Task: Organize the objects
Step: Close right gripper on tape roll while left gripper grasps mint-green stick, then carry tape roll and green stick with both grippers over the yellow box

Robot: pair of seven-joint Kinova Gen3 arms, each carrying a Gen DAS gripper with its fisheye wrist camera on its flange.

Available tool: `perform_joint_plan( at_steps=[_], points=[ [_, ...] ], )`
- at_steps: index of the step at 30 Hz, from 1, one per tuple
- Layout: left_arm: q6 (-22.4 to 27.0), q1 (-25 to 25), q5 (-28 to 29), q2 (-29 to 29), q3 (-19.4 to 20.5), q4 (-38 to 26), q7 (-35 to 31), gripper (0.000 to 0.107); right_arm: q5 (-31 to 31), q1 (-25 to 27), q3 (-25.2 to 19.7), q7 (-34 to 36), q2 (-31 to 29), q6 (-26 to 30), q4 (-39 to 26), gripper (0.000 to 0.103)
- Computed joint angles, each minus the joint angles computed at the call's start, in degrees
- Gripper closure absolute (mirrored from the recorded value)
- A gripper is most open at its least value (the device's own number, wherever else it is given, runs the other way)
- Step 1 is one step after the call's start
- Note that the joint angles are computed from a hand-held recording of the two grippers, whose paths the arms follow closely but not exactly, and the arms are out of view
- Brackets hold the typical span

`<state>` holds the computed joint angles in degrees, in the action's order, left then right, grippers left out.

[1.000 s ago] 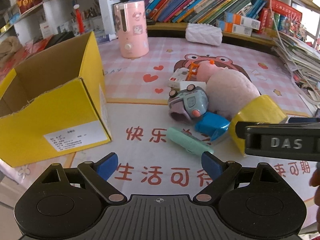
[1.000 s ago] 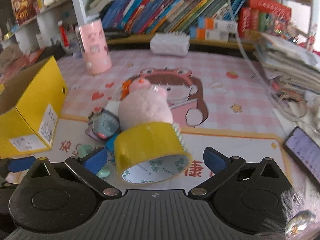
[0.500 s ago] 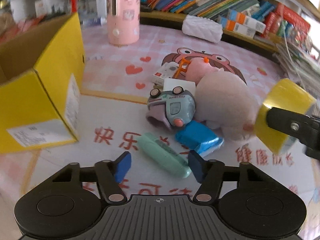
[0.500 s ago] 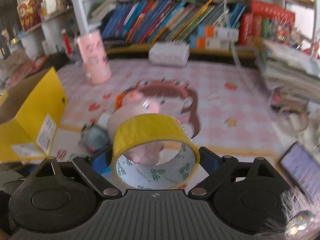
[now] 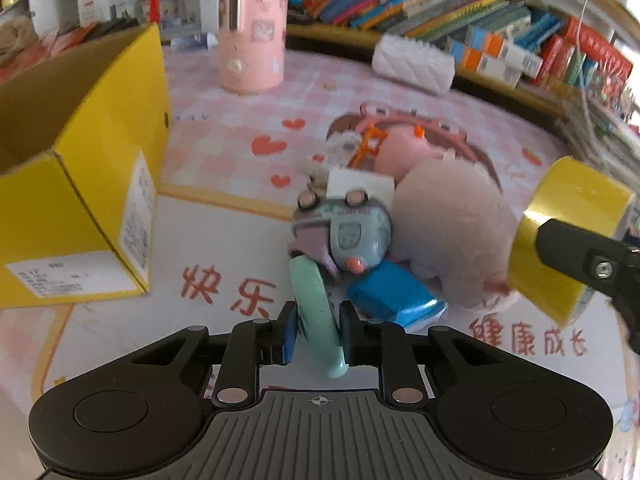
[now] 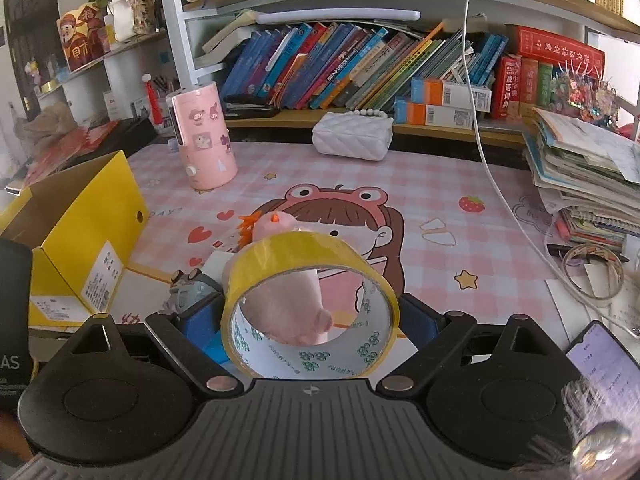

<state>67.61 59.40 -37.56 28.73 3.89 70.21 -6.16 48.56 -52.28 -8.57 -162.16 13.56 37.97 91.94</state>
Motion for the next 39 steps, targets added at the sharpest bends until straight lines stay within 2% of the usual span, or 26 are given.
perform_joint_plan(
  at_steps=[3, 8, 17, 27, 36, 39],
  points=[
    [0.28, 1.54, -2.4, -1.14, -0.61, 1.05, 1.69, 0.09, 1.01, -0.09, 0.3, -1.75, -0.12, -1.57, 0.45, 0.012],
    [-0.49, 3.19, -6.58, -3.38, -0.1, 4.54, 5.76, 0.09, 3.02, -1.49, 0.5, -4.41, 0.29, -0.92, -0.11, 0.012],
    [-3.09, 2.69, -12.67, -9.08, 2.92, 13.62, 13.39, 0.09, 7.4, -6.37, -0.8, -10.14, 1.58, 8.79, -2.98, 0.012],
    [-4.36, -0.77, -16.25, -17.75, 9.45, 24.91, 17.9, 0.09, 8.48, -14.14, -2.54, -14.49, 5.05, 19.53, -9.27, 0.012],
    [0.34, -3.98, -15.91, -25.54, 16.77, 33.04, 21.56, 0.09, 6.46, -21.86, -1.43, -15.02, 10.15, 24.68, -17.49, 0.012],
    [2.21, -5.22, -14.93, -27.98, 19.36, 35.34, 22.73, 0.09, 6.65, -21.93, -3.88, -15.08, 11.99, 26.01, -20.2, 0.012]
  ],
)
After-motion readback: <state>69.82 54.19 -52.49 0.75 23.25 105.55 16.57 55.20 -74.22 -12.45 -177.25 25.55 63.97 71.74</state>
